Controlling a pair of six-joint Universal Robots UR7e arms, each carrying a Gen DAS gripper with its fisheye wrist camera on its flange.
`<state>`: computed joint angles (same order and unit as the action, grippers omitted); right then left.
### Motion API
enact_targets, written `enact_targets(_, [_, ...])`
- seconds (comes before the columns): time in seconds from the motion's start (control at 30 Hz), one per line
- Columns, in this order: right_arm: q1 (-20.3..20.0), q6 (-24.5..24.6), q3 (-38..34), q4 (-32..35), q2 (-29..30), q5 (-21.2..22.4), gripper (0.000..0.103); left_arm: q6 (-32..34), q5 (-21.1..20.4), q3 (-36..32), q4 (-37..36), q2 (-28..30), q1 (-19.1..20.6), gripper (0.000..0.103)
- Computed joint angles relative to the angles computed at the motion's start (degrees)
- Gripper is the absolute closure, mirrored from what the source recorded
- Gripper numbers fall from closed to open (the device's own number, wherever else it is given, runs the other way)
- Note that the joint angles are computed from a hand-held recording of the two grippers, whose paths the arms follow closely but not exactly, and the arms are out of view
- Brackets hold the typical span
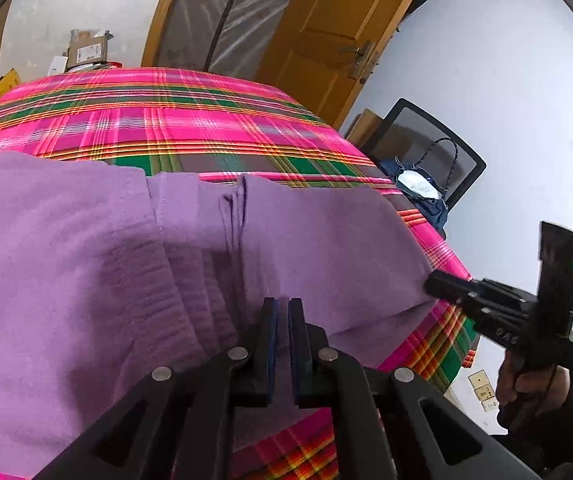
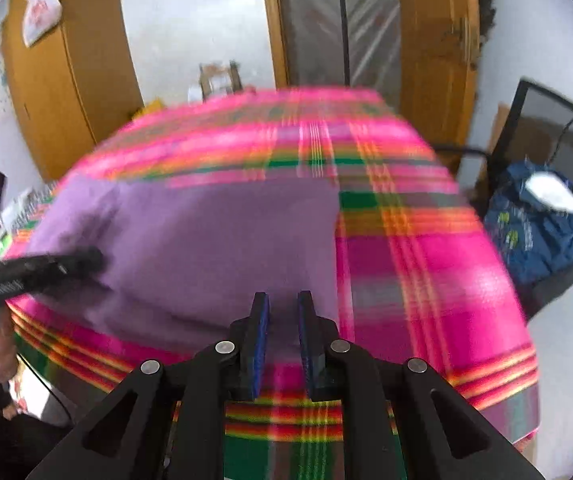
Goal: Fold clothes
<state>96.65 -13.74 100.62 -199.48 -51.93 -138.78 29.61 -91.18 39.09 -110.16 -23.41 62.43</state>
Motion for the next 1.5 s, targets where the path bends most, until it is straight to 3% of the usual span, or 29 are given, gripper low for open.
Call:
enact_targets(0.3, [-0.12, -2.39, -2.03, -1.80, -0.28, 2.95, 0.088, -0.76, -0.23, -1.21, 0.45, 0.39, -0.27, 0.098])
enact_targets(0.4, [-0.78, -2.48, -3.51, -0.12, 0.22, 3.77, 0.088, -0.72, 0.13, -1.40, 0.11, 0.67, -0.35, 0.098])
enact_targets(0.5, [-1.65, 0.82, -4.24, 5.04, 0.26, 3.13, 0.088, -0.90, 0.90, -1.92, 0.87, 1.11, -0.33, 0.098])
enact_targets(0.63, [-1.47, -0.77, -4.62, 2.37, 0.57, 4.34, 0.088, -0.53, 0.55, -3.80, 1.13, 1.91, -0.76, 0.098])
enact_targets(0.77, [-1.29, -3.78, -6.87, 0.26, 1.68, 4.04, 0.083, -0.10, 0.86, -8.72, 0.15, 5.22, -1.78, 0.098])
enact_targets(1.03, [-2.87, -2.41, -12.33, 5.50, 2.69, 4.16, 0.083, -3.75, 7.44, -24.70, 5.92, 15.27, -2.86, 0.098])
enact_targets(1.17, [-4.10, 0.70, -13.91, 9.64, 2.72, 4.61, 0.083, -3.41, 7.71, -22.51, 4.00, 14.47, -2.85, 0.098])
enact_targets(1.37, [-4.41, -0.24, -13.98, 9.26, 3.10, 4.99, 0.082, -3.48, 7.70, -22.15, 3.38, 14.61, -2.80, 0.098])
enact_targets(1.5, [-4.75, 0.23, -13.39, 8.64, 2.81, 6.03, 0.082, -2.21, 8.36, -17.88, -0.08, 12.87, -3.01, 0.098])
